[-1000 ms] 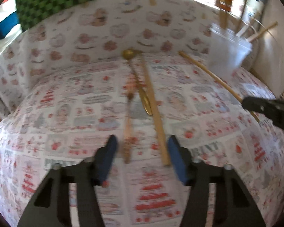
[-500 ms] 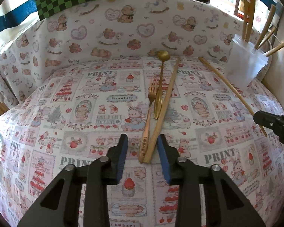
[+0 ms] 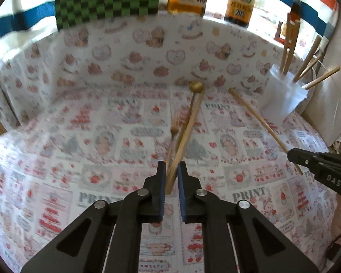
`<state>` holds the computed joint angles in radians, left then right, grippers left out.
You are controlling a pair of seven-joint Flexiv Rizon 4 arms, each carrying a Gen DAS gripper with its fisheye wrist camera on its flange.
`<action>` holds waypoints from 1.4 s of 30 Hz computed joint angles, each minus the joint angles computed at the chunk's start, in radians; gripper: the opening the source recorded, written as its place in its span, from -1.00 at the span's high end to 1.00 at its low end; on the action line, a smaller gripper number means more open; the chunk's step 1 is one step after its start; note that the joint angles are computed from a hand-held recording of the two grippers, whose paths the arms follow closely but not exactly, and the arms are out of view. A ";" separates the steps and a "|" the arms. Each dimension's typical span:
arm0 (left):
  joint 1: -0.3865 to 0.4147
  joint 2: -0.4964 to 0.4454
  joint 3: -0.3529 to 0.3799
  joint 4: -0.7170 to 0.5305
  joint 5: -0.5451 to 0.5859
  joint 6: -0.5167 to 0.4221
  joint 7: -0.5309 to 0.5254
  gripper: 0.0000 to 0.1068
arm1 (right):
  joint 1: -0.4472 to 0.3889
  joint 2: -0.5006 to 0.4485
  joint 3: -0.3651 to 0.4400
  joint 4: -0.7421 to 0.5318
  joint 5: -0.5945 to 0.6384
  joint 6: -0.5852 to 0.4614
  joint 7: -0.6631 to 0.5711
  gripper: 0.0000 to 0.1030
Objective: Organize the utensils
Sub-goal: 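Close the left tool on a chopstick beside the gold spoon, then lift both held chopsticks and carry them toward the white cup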
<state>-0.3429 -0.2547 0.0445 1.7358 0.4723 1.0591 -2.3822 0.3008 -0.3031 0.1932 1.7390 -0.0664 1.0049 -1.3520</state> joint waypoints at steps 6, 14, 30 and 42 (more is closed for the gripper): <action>-0.047 0.043 0.039 -0.023 0.230 0.023 -0.216 1.00 | -0.049 0.039 0.062 0.047 0.155 0.240 -0.094 0.91; 0.001 0.092 0.003 -0.002 0.318 0.074 -0.294 1.00 | -0.045 0.073 0.082 0.103 0.196 0.410 -0.183 0.92; 0.047 0.001 -0.082 0.068 -0.261 0.055 0.330 0.43 | -0.052 0.066 0.047 0.170 0.031 0.605 0.020 0.92; 0.020 -0.010 -0.053 0.078 -0.303 0.046 0.348 0.89 | -0.019 0.070 -0.008 0.207 -0.092 0.630 0.126 0.92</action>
<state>-0.3229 -0.2650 -0.0088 1.8133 0.1693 1.1047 -2.0342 0.2822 -0.2331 0.1852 1.9460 -0.1579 1.6348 -1.2261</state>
